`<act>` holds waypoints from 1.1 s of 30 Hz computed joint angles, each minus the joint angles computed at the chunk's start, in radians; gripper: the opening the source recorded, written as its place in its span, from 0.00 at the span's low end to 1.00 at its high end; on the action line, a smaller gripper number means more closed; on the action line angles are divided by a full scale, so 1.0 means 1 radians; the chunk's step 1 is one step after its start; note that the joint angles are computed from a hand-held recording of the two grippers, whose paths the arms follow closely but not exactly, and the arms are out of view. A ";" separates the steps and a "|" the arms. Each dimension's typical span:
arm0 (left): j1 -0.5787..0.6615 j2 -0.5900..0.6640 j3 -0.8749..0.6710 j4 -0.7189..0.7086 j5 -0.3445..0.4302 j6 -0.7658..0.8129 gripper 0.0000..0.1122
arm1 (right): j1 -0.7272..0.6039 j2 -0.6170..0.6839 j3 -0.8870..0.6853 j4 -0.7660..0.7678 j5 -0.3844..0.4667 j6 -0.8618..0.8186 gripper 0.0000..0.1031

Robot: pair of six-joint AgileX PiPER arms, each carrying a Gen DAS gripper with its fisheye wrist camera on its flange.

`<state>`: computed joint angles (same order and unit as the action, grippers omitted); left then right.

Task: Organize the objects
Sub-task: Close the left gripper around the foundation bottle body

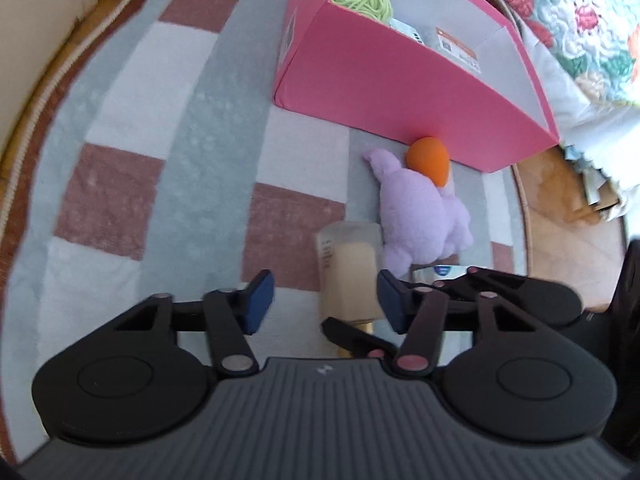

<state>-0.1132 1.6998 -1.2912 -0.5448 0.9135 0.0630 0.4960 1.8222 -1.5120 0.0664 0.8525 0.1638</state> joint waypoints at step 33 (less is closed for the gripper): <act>0.005 0.014 0.098 -0.175 -0.115 -0.029 0.36 | -0.203 -0.083 0.300 0.589 -0.264 -0.293 0.43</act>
